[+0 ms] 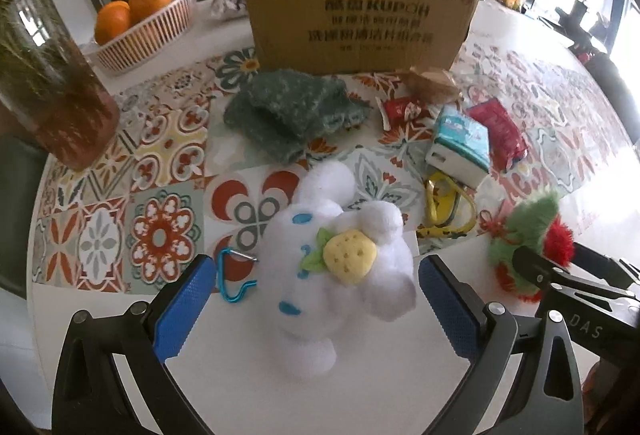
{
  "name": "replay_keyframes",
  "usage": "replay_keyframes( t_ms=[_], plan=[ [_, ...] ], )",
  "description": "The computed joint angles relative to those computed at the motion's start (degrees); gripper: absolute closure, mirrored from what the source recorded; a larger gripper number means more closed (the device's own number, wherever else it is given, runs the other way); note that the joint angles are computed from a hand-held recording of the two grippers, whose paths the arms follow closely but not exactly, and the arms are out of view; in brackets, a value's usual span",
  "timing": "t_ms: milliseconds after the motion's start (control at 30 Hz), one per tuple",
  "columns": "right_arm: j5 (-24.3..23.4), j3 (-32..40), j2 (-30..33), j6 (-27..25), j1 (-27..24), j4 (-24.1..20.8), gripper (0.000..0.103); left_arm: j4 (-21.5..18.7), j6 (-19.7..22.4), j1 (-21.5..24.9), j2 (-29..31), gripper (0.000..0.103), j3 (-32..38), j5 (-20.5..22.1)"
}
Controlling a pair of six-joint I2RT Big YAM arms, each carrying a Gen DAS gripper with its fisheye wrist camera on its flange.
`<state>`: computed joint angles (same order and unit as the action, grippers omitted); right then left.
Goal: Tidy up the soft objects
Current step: 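Move left tool to the white plush toy while right tool moves to the red pom-pom toy, then close left tool on the white plush toy while right tool closes on the red pom-pom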
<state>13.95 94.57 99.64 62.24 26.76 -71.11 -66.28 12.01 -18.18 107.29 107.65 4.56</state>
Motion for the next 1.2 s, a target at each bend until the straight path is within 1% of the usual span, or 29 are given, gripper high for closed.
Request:
replay_keyframes(
  t_ms=[100,233,367,433,467,500,600,667,733,767,867,967,1067,1200],
  plan=[
    [-0.6,0.3,0.8,-0.7,-0.4,-0.6,0.017,-0.8,-0.6,-0.2,1.6,0.0,1.1,-0.6],
    [-1.9,0.3,1.4,-1.8,-1.0,-0.2,0.017,-2.4,-1.8,-0.3,3.4,0.0,2.8,0.0],
    [-2.8,-0.1,1.7,-2.9,-1.6,0.8,0.018,-2.2,-2.5,-0.4,4.3,0.0,3.4,0.2],
    [-3.1,-0.1,2.0,-3.5,-2.0,1.2,0.018,-3.3,-2.6,-0.7,5.3,0.006,4.2,0.2],
    [-3.2,-0.2,2.0,-3.6,-2.1,1.3,0.019,-4.1,-2.7,-0.8,5.9,0.011,4.8,0.3],
    [-3.4,0.0,2.1,-3.6,-2.2,1.0,0.02,-4.2,-3.1,-0.8,6.3,0.012,4.9,-0.3],
    [-3.4,-0.2,2.1,-4.7,-2.3,1.4,0.028,-2.7,-3.9,-0.8,5.8,0.013,3.7,-0.5],
    [-4.2,-0.8,1.8,-5.3,-2.5,2.4,0.036,-2.0,-3.8,-0.8,5.2,0.015,2.8,-0.6],
    [-4.8,-1.7,1.3,-5.6,-2.4,3.3,0.04,-1.7,-3.9,-0.8,4.7,0.016,2.2,-0.3],
    [-4.6,-1.9,1.2,-6.0,-2.4,3.6,0.046,-1.7,-4.1,-0.8,4.5,0.016,2.0,0.1],
    [-4.6,-2.8,0.5,-7.1,-2.2,4.7,0.051,-1.8,-4.6,-0.9,3.8,0.017,1.2,0.6],
    [-4.9,-3.9,-0.3,-8.2,-2.1,5.8,0.054,-2.2,-4.8,-1.0,2.5,0.018,-0.3,1.0],
    [-5.0,-4.8,-1.5,-8.5,-2.1,6.9,0.055,-2.5,-6.0,-1.0,1.1,0.018,-1.6,2.1],
    [-4.5,-5.2,-3.0,-10.5,-1.8,8.2,0.055,-1.2,-6.8,-0.9,-1.3,0.018,-3.6,2.4]
  ],
)
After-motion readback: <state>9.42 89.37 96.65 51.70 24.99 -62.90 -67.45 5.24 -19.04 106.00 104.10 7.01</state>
